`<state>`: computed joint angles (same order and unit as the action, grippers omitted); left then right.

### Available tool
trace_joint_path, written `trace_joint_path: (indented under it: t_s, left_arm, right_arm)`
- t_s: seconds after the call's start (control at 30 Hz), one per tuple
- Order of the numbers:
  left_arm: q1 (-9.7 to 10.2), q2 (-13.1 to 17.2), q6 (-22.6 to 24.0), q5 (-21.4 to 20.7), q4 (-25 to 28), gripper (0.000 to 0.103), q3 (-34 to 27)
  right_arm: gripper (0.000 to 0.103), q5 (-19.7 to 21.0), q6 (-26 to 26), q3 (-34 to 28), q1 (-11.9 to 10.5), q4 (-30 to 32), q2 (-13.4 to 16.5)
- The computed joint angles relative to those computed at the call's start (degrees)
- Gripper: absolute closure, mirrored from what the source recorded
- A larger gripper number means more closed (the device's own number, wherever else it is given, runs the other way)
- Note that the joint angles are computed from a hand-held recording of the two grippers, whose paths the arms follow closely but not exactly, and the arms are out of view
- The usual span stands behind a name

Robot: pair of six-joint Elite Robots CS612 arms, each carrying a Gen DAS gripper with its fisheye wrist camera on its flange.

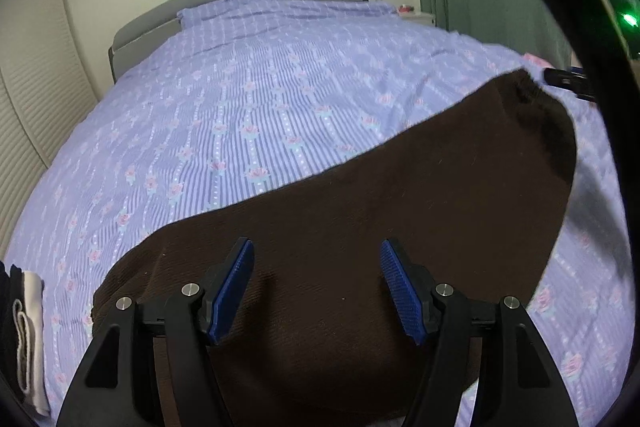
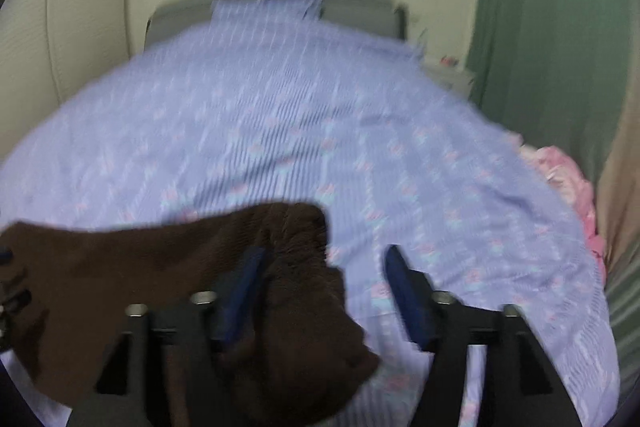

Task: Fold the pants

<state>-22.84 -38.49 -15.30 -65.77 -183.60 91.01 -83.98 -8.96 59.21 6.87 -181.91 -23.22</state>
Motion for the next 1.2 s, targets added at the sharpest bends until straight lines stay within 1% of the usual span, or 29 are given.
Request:
trace_joint_path:
  t_s: [0.03,0.07,0.1,0.17,0.2,0.23,0.27,0.3,0.33,0.37,0.43,0.47,0.5,0.53,0.57,0.73,0.77,0.83,0.87,0.9,0.97,1.0,1.03,1.07,1.1,1.13,1.17,1.2]
  left_arm:
    - [-0.26,-0.05,-0.02,0.32,-1.26,0.037,0.3]
    - [-0.57,-0.18,0.2,0.84,-2.84,0.037,0.87]
    - [-1.09,-0.31,0.47,1.72,-4.45,0.036,1.4]
    - [-1.76,-0.35,1.19,2.4,-6.51,0.035,1.94]
    - [-2.22,-0.29,1.97,2.61,-7.57,0.035,2.13]
    - [-2.47,-0.23,2.51,2.74,-8.06,0.034,2.21]
    - [-2.7,-0.15,3.28,2.85,-8.56,0.034,2.22]
    - [-2.98,-0.01,4.08,3.11,-8.9,0.034,2.14]
    - [-3.16,0.08,4.57,3.27,-8.95,0.033,2.05]
    - [-3.23,0.2,4.91,3.3,-8.74,0.033,1.82]
    - [-3.04,0.35,4.76,2.92,-7.71,0.033,1.17]
    - [-2.93,0.39,4.34,2.35,-7.27,0.033,0.94]
    - [-2.94,0.37,3.97,2.26,-6.89,0.033,0.73]
    - [-2.92,0.42,3.59,2.27,-6.68,0.033,0.5]
    - [-2.94,0.4,3.37,2.24,-6.85,0.033,0.58]
    - [-2.82,0.74,2.9,1.98,-6.01,0.033,-0.25]
    - [-2.85,0.85,3.02,1.87,-5.74,0.033,-0.42]
    - [-2.96,0.94,3.72,1.85,-5.63,0.033,-0.42]
    - [-3.09,1.03,4.24,2.01,-5.63,0.033,-0.47]
    - [-3.23,1.13,4.79,2.06,-5.71,0.033,-0.53]
    - [-3.39,1.26,5.56,1.59,-5.82,0.033,-0.6]
    - [-3.51,1.33,5.79,1.5,-5.67,0.033,-0.7]
    - [-3.59,1.39,5.88,1.41,-5.63,0.033,-0.77]
    - [-3.66,1.41,5.74,1.26,-5.53,0.033,-0.83]
    - [-3.69,1.4,5.44,1.15,-5.41,0.033,-0.85]
    - [-3.69,1.36,4.99,0.93,-5.32,0.033,-0.81]
    - [-3.67,1.33,4.59,0.63,-5.22,0.033,-0.8]
    - [-3.66,1.31,4.26,0.23,-5.19,0.033,-0.78]
  right_arm:
    - [0.018,-0.24,1.25,2.41,-0.24,-4.63,-0.77]
    - [0.018,0.44,2.04,3.95,-0.53,-6.96,-1.28]
    - [0.018,2.46,3.34,6.13,-1.1,-8.87,-2.05]
    - [0.018,5.34,6.15,8.15,-1.93,-10.29,-2.54]
    - [0.018,7.67,8.39,8.99,-2.49,-10.72,-2.58]
    - [0.016,11.59,12.35,9.52,-3.31,-10.89,-2.24]
    - [0.012,14.09,15.23,9.58,-3.83,-10.28,-1.95]
    - [0.011,15.3,17.16,9.62,-4.1,-9.82,-1.74]
    - [0.011,16.78,20.7,9.03,-4.4,-9.22,-1.07]
    - [0.011,17.41,23.48,8.42,-4.52,-8.87,-0.5]
    - [0.008,18.33,31.12,6.32,-4.72,-8.13,1.05]
    - [0.006,18.99,33.0,5.45,-4.75,-7.92,1.64]
    - [0.005,21.16,34.75,3.7,-4.87,-6.93,2.68]
    - [0.002,22.74,34.91,2.59,-4.94,-5.76,3.31]
    - [0.002,23.83,35.21,1.26,-4.89,-3.53,3.95]
    - [0.002,26.27,36.34,-3.4,-4.69,2.59,6.58]
    - [0.002,26.26,37.07,-4.35,-4.64,3.08,7.13]
    - [0.002,26.84,40.06,-6.48,-4.71,1.88,8.58]
    - [0.002,27.53,41.45,-7.29,-4.84,1.47,9.11]
    - [0.002,28.55,43.94,-8.6,-4.95,0.36,10.0]
    - [0.002,29.59,45.82,-10.37,-5.03,0.84,10.9]
    - [0.002,30.09,45.93,-11.26,-5.03,1.92,11.27]
    - [0.006,30.25,45.53,-11.96,-5.01,3.56,11.45]
    - [0.016,30.76,45.47,-12.48,-5.08,4.38,11.65]
    - [0.023,30.89,45.22,-12.52,-5.11,4.85,11.62]
    - [0.044,30.25,45.12,-12.04,-5.18,5.13,11.33]
    - [0.058,29.92,45.44,-11.19,-5.36,4.84,10.91]
    - [0.061,30.28,46.01,-11.04,-5.55,4.43,10.86]
